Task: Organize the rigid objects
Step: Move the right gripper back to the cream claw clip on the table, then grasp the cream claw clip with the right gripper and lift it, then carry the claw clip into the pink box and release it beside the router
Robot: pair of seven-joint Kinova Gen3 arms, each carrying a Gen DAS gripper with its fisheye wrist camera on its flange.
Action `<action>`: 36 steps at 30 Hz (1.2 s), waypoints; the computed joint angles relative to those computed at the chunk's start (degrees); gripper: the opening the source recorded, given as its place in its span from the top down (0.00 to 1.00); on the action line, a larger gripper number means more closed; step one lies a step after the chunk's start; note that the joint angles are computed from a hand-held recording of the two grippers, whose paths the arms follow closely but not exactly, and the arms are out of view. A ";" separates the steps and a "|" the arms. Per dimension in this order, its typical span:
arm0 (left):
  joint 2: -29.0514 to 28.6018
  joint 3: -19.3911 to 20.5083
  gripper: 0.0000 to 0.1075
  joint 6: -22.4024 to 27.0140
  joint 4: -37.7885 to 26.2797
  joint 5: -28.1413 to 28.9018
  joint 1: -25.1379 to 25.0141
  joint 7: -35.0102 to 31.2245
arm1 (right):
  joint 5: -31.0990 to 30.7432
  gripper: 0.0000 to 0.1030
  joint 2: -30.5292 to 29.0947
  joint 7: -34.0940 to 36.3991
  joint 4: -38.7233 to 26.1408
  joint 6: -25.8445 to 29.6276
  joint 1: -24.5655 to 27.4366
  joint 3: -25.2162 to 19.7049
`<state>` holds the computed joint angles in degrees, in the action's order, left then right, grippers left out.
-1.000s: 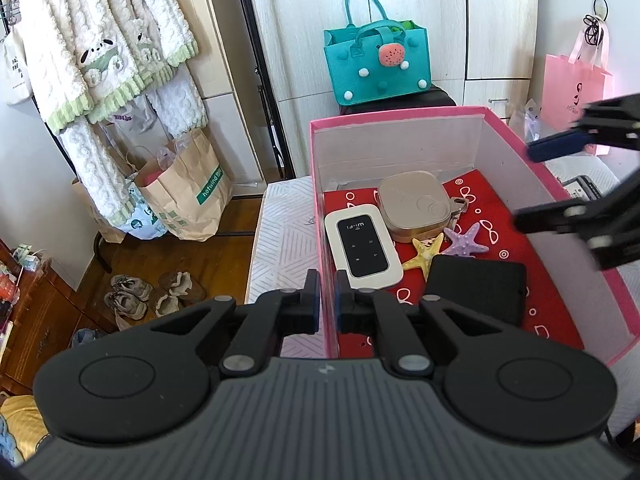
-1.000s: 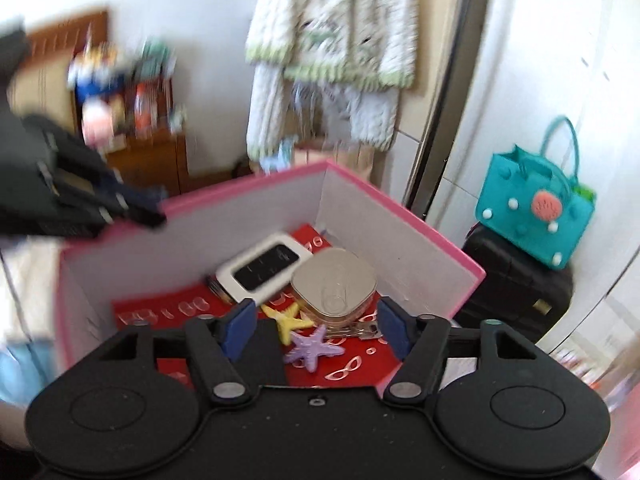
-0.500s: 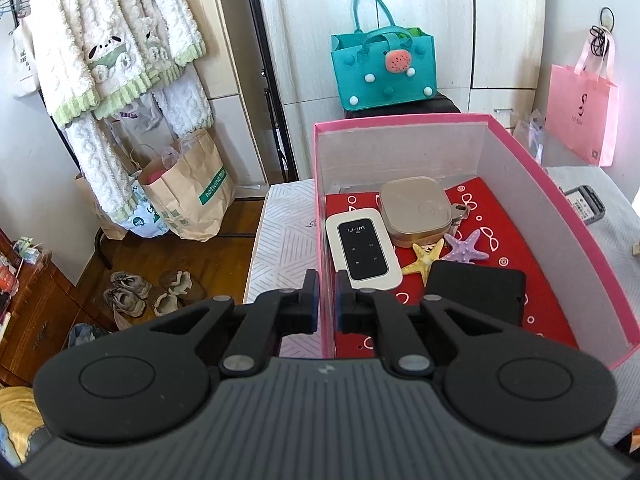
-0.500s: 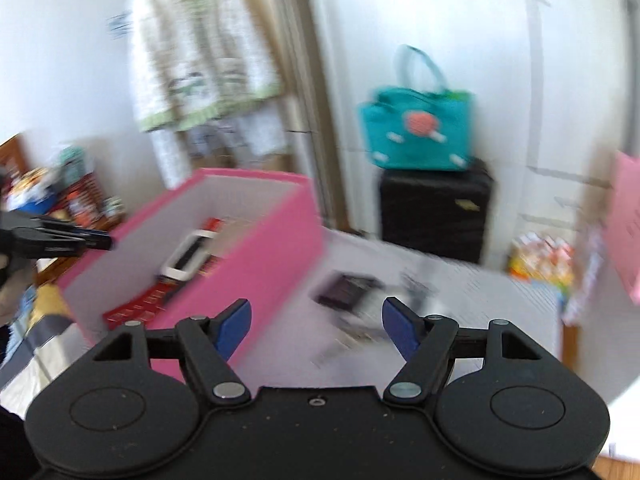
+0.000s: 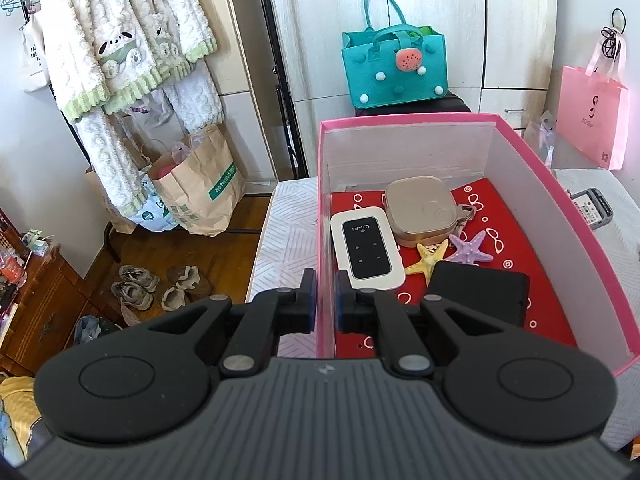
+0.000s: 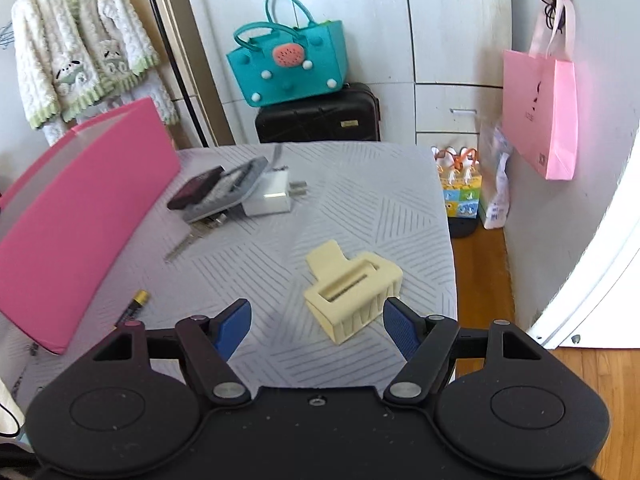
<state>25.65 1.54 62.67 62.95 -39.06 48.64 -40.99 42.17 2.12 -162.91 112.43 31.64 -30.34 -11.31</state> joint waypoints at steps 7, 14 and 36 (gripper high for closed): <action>0.30 -0.08 0.93 0.79 -0.75 0.19 0.14 -0.50 | 5.35 0.23 3.51 -4.29 -1.70 3.84 -2.55 0.72; -0.27 0.44 0.93 0.09 -0.01 0.80 -0.58 -2.71 | 10.69 0.41 5.38 -8.30 -2.61 7.34 -6.13 2.41; -5.10 3.70 0.96 -8.47 5.74 10.46 -8.78 -15.29 | 9.78 0.41 2.12 -1.08 -8.64 -6.52 -5.58 0.30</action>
<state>20.55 5.23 54.20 68.69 -28.60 39.86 -56.28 51.95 4.24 -164.00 103.78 25.13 -35.92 -11.01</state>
